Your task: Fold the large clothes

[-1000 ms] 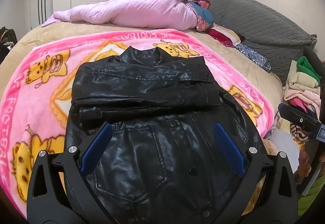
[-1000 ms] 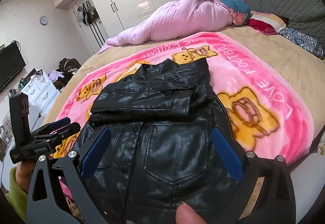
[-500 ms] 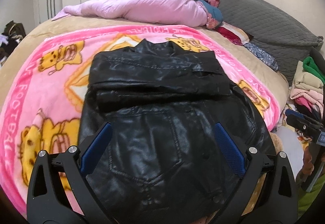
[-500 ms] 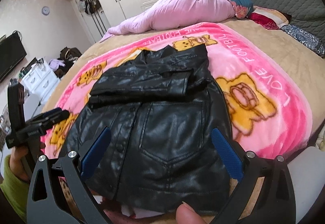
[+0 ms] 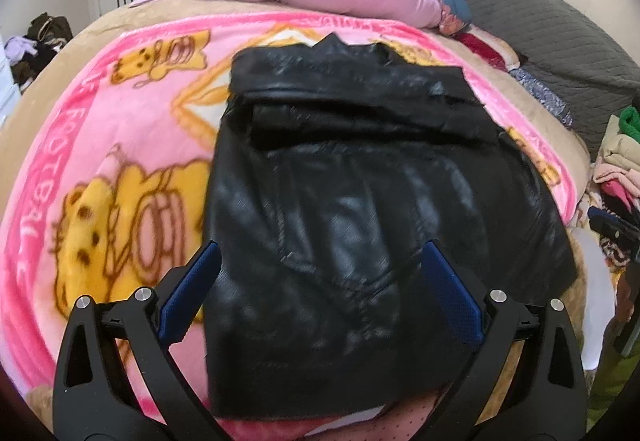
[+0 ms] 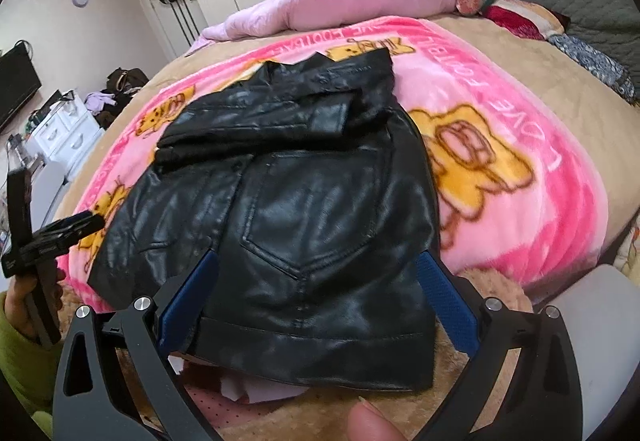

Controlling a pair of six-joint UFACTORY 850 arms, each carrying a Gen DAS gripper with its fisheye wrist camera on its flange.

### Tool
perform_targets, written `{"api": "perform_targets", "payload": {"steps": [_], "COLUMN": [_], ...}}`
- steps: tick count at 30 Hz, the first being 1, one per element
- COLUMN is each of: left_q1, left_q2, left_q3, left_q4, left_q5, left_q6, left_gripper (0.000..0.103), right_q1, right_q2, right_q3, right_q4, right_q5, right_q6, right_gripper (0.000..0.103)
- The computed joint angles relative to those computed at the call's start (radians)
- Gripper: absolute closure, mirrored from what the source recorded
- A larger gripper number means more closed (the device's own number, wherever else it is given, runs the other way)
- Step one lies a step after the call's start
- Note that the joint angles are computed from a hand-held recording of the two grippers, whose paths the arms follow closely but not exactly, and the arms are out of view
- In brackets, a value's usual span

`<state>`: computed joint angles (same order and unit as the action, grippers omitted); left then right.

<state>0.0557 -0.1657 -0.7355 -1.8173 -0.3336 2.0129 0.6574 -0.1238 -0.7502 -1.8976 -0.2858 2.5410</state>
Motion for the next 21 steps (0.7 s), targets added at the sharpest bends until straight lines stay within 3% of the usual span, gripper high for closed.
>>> {"api": "perform_targets", "payload": {"steps": [11,16,21], "left_q1": [0.038,0.049,0.065], "left_q2": [-0.019,-0.037,-0.073], "left_q3": [0.017,0.010,0.000], "left_q4": [0.071,0.173,0.271], "left_q5": [0.024,0.019,0.011], "left_q6": [-0.069,-0.170,-0.279], "left_gripper": [0.009,0.009,0.009], "right_q1": [-0.038,-0.055,-0.077], "right_q2": [-0.028,-0.040,-0.060], "right_q3": [0.014,0.022,0.022], "right_q4": [0.012,-0.073,-0.278], "right_q5": [0.055,0.088,0.142], "right_q6": [-0.023,0.040,0.211], "right_gripper": [0.004,0.004,0.004]}}
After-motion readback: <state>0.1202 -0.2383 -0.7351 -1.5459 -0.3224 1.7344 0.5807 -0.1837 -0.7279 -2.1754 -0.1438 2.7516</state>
